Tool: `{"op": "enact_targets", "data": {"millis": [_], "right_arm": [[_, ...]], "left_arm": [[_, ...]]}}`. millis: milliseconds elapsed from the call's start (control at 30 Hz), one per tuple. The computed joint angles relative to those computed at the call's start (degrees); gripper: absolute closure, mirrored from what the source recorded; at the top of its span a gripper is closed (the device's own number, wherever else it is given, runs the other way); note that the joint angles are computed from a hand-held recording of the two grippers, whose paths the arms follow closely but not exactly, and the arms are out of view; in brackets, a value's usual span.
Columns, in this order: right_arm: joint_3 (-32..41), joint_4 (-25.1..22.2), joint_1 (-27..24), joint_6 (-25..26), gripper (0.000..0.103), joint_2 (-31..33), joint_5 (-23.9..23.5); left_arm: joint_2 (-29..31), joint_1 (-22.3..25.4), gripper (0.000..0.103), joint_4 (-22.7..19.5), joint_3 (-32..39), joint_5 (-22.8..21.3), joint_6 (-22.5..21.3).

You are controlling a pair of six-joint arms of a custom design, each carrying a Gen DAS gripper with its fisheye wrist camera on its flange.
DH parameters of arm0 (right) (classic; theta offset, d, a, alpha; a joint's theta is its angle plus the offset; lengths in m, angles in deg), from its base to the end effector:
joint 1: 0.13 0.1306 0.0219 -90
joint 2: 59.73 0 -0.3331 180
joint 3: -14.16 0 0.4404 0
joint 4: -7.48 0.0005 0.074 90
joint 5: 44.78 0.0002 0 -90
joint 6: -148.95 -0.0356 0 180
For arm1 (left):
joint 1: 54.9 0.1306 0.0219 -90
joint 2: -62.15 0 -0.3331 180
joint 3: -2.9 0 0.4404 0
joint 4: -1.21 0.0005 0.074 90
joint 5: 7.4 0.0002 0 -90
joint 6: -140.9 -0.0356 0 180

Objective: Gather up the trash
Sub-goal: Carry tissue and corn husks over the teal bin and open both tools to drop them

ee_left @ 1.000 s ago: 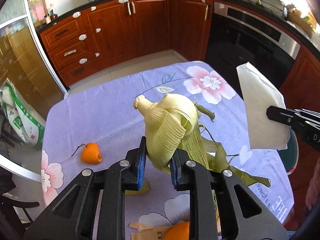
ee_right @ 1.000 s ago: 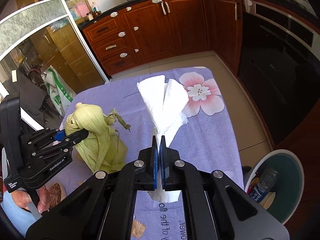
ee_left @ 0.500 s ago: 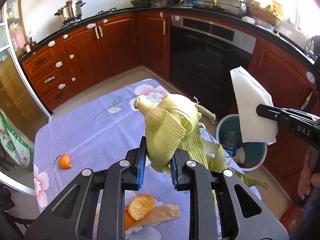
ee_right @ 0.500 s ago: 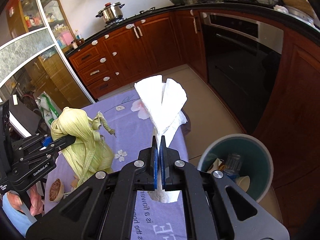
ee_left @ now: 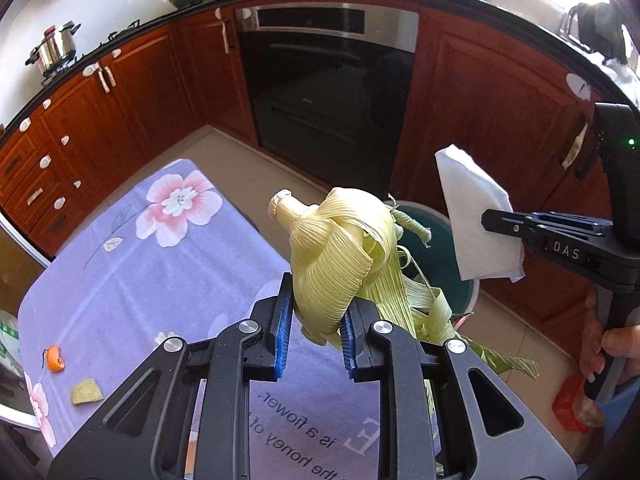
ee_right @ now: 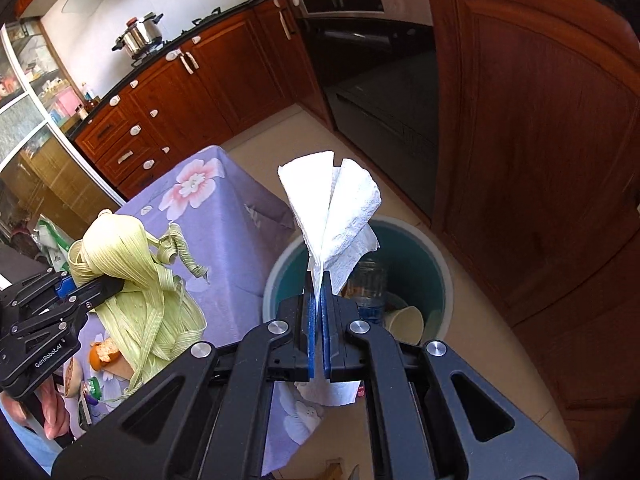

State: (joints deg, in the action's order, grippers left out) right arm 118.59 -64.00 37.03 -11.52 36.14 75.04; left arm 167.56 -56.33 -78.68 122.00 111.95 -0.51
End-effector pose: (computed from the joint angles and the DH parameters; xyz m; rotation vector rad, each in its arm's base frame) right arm 0.4406 0.3111 0.4340 0.8529 2.3028 0.0911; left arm 0.5799 -0.0324 0.4598 1.2512 2.2045 -0.3754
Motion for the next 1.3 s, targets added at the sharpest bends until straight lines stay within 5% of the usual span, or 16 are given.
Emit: {"op": "enact_targets", "data": {"millis": [433, 500, 533, 733, 833, 1100, 1200, 1300], "right_arm": [[-5.14, 4.31, -4.37, 0.8, 0.092, -1.27, -6.95], [-5.66, 5.0, -4.63, 0.88, 0.058, -1.55, -7.16], [-6.23, 5.36, -4.46, 0.88, 0.052, -1.98, -6.54], [-5.39, 5.15, -4.88, 1.74, 0.043, -1.7, -5.86], [-4.82, 4.81, -4.73, 1.65, 0.029, -1.71, -4.85], [-3.3, 3.57, -5.01, 1.97, 0.023, -1.32, -3.78], [-2.67, 2.88, -5.07, 2.13, 0.023, -1.02, -3.48], [-2.31, 2.44, -4.97, 2.01, 0.023, -0.82, -3.18]], "left_arm": [[2.05, -4.93, 0.081, 0.63, -0.55, -3.27, 0.93], [2.25, -5.27, 0.081, 0.57, -0.71, -3.54, 1.01], [2.36, -5.4, 0.081, 0.56, -0.76, -3.67, 0.99], [3.08, -6.09, 0.081, 0.43, -0.84, -4.18, 1.41], [3.29, -6.56, 0.081, 0.37, -1.09, -3.88, 1.51], [4.12, -8.42, 0.08, -0.92, -2.08, -3.66, 1.98], [4.8, -9.08, 0.071, -2.08, -1.46, -3.78, 2.46], [4.32, -9.34, 0.046, -0.89, -1.92, -3.98, 3.28]]}}
